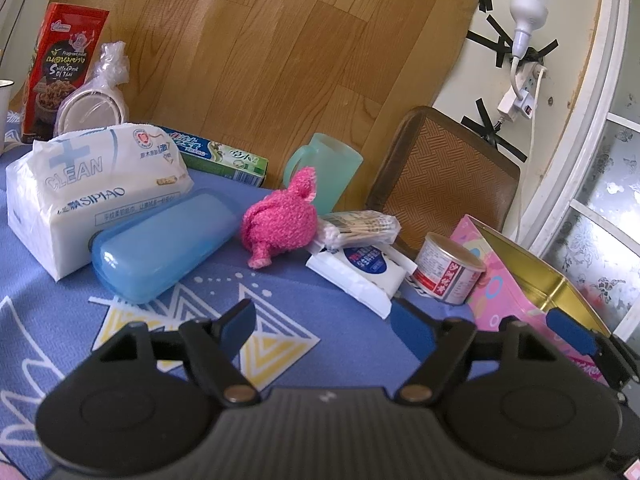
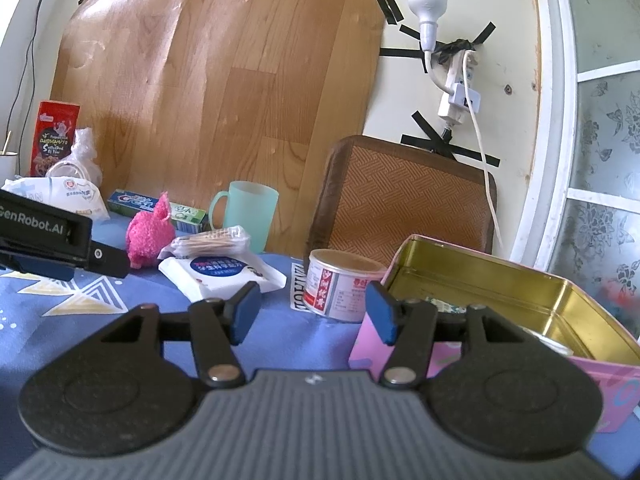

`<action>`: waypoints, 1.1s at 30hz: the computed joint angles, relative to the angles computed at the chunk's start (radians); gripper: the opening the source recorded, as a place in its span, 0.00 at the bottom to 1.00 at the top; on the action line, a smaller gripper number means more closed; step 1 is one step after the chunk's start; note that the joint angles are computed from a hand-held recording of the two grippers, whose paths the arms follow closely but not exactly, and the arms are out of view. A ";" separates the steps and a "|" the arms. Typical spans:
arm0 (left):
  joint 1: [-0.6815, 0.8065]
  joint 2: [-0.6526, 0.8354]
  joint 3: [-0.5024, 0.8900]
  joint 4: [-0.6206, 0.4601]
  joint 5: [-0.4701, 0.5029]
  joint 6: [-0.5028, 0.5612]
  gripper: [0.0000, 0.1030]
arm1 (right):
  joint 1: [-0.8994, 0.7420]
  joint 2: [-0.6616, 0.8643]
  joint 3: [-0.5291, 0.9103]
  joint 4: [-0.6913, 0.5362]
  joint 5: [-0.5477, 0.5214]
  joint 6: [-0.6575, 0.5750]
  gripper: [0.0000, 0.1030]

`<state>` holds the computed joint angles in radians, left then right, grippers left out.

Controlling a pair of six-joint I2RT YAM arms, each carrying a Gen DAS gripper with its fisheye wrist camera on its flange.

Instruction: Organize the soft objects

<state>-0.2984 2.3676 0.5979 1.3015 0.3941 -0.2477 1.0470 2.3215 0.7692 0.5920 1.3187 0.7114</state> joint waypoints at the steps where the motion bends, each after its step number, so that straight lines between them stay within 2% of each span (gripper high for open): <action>1: 0.000 0.000 0.000 0.000 0.000 0.000 0.76 | 0.000 0.000 0.001 -0.004 0.000 0.002 0.59; 21: 0.001 0.003 0.002 0.002 0.000 -0.002 0.77 | -0.006 0.003 0.004 0.014 -0.019 -0.023 0.60; 29: 0.002 0.006 0.014 -0.018 0.004 -0.010 0.77 | -0.016 0.016 -0.011 0.140 -0.069 -0.156 0.60; 33: 0.000 0.004 0.014 -0.022 0.002 -0.013 0.77 | -0.017 0.014 -0.021 0.166 -0.076 -0.174 0.60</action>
